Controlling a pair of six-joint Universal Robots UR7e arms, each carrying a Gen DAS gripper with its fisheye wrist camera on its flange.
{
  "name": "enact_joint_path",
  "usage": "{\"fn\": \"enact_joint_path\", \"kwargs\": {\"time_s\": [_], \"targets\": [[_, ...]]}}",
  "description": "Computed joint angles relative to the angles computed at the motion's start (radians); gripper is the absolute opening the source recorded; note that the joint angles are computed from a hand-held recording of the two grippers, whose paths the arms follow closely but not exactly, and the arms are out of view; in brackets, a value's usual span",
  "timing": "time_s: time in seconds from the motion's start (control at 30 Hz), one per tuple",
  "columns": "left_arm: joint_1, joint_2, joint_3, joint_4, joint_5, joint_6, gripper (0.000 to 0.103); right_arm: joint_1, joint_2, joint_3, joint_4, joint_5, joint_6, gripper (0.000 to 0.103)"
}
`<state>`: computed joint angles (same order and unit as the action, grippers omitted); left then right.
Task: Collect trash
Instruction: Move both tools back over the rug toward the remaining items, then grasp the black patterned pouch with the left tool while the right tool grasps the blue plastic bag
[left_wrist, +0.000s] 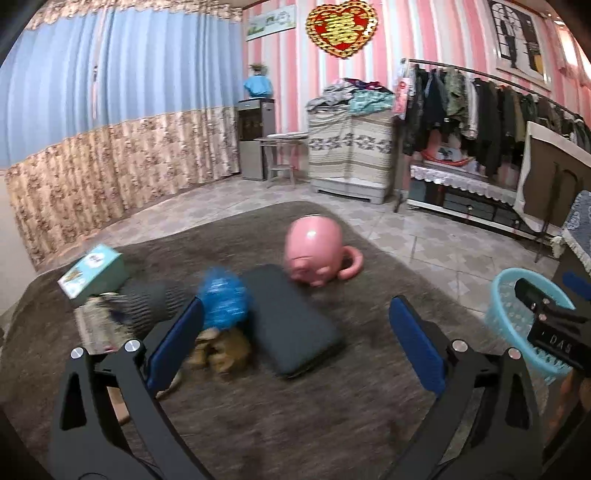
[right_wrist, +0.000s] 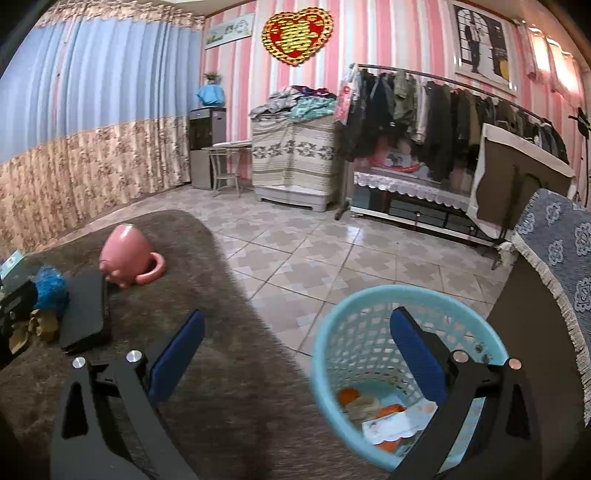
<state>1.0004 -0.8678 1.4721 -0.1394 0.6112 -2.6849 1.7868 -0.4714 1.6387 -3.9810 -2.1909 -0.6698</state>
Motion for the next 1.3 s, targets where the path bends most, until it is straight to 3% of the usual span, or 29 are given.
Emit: {"fn": "enact_joint_path", "kwargs": {"time_s": [0.37, 0.63, 0.73, 0.97, 1.17, 1.3], "targets": [[0.059, -0.151, 0.130, -0.074, -0.074, 0.052, 0.097, 0.050, 0.066, -0.036, 0.086, 0.040, 0.019, 0.098], [0.111, -0.233, 0.180, -0.083, -0.111, 0.040, 0.097, 0.073, 0.106, -0.081, 0.147, 0.078, 0.046, 0.098], [0.143, -0.242, 0.166, -0.027, -0.095, -0.018, 0.097, 0.080, 0.120, -0.091, 0.172, 0.092, 0.028, 0.098], [0.176, -0.191, 0.065, 0.088, -0.018, -0.110, 0.097, 0.090, 0.162, -0.158, 0.215, 0.076, -0.040, 0.098], [0.182, -0.084, -0.089, 0.156, 0.027, -0.058, 0.088, 0.073, 0.153, -0.165, 0.244, 0.068, -0.012, 0.098], [0.203, 0.010, -0.233, 0.308, 0.037, -0.108, 0.066, 0.062, 0.146, -0.170, 0.274, 0.074, 0.016, 0.098]]}}
